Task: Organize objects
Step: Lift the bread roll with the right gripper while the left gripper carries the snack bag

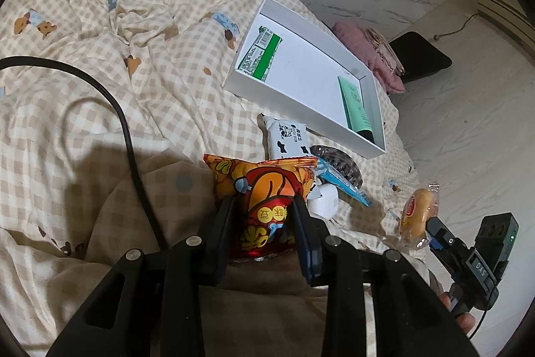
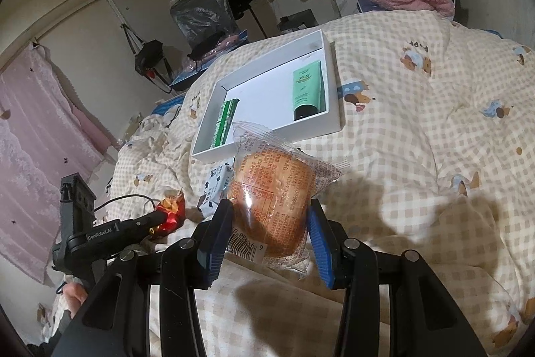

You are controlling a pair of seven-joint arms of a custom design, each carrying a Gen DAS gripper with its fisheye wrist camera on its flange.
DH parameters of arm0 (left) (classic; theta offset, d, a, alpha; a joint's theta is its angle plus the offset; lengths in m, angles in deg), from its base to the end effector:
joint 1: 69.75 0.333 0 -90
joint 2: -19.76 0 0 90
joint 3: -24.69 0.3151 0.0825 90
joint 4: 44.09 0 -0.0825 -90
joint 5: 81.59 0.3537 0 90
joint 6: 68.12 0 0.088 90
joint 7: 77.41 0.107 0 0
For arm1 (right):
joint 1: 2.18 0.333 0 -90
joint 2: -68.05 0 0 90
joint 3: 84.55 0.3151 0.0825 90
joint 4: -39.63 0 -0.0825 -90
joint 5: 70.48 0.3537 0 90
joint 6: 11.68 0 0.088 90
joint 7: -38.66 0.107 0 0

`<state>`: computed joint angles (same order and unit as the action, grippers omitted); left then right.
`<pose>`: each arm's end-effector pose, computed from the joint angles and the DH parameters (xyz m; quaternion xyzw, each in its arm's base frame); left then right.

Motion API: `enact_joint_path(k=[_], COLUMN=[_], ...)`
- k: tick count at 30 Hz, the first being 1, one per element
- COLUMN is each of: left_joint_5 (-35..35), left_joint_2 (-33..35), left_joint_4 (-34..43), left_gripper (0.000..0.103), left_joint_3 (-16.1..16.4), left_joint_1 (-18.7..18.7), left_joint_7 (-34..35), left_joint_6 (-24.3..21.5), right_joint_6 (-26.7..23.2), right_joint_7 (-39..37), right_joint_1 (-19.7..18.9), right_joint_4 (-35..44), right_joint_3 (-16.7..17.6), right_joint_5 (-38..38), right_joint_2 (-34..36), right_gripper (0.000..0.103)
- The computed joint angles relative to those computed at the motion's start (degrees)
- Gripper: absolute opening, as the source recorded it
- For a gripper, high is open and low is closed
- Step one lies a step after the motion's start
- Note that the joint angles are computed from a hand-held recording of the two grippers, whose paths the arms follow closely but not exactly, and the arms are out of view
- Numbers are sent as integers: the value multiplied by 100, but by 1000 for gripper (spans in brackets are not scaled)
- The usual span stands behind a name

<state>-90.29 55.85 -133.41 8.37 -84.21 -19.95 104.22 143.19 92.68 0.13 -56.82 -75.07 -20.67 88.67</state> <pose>0.6521 -0.3174 0.4031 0.7319 -0.5401 0.4154 0.0092 0.6636 0.0964 0.4712 -0.6766 0.5989 -0.0702 0.4226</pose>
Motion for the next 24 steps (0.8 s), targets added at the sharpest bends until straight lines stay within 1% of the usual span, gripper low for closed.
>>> enact_joint_path(k=[3, 4, 5, 7, 8, 9, 10, 11, 12, 13, 14, 15, 17, 18, 19, 21, 23, 24], left_joint_5=[-16, -1, 8, 18, 49, 103, 161, 229, 308, 355, 411, 427, 316, 209, 44, -239, -390, -378], left_joint_2=[-168, -268, -355, -469, -529, -566, -581, -572, -542, -527, -500, -436, -363, -346, -299, -182, -49, 54], left_joint_4=[-216, -343, -469, -658, -714, -729, -705, -632, -513, -415, -290, -124, 5, 36, 113, 334, 640, 908], left_gripper=[36, 35, 31, 29, 27, 23, 22, 22, 22, 22, 22, 22, 22, 28, 34, 53, 61, 67], left_joint_3=[73, 194, 245, 80, 119, 137, 156, 149, 186, 287, 433, 460, 327, 195, -5, -232, -242, -135], left_joint_1=[-23, -98, -118, 41, 17, 3, -15, -15, -58, -141, -260, -278, -156, -37, 136, 331, 352, 273], left_joint_7=[-105, -214, -282, -232, -253, -242, -224, -180, -139, -165, -239, -286, -332, -303, -218, -107, -102, -207], left_joint_6=[267, 425, 595, 931, 1023, 1073, 1071, 991, 797, 596, 333, 12, -236, -349, -496, -756, -1091, -1371], right_joint_6=[-16, -10, -5, 13, 10, 17, 23, 23, 39, 36, 9, -7, -42, -46, -59, -89, -148, -163], right_joint_7=[5, -1, -9, -16, -6, -16, -41, -61, -75, -67, -59, -46, -54, -47, -45, -50, -46, -46], right_joint_1=[-2, -3, -3, 3, 11, 13, 7, 5, 11, 18, 14, 17, 4, 7, 8, 3, -5, -10], right_joint_4=[-2, -9, -5, -7, -9, -16, -23, -30, -36, -36, -36, -40, -46, -46, -38, -36, -17, -15], right_joint_3=[-1, 0, 2, 5, 0, 2, 10, 15, 15, 8, 5, -2, -7, -16, -20, -22, -27, -29], right_joint_5=[-5, 0, 5, 11, -7, -8, 7, 16, 22, 10, 10, 3, 19, 17, 16, 29, 41, 53], right_joint_2=[-5, -13, -11, -12, -16, -21, -30, -40, -45, -47, -53, -57, -70, -72, -70, -70, -52, -48], right_gripper=[46, 46, 47, 46, 46, 47, 46, 46, 47, 46, 46, 46, 47, 47, 47, 47, 47, 47])
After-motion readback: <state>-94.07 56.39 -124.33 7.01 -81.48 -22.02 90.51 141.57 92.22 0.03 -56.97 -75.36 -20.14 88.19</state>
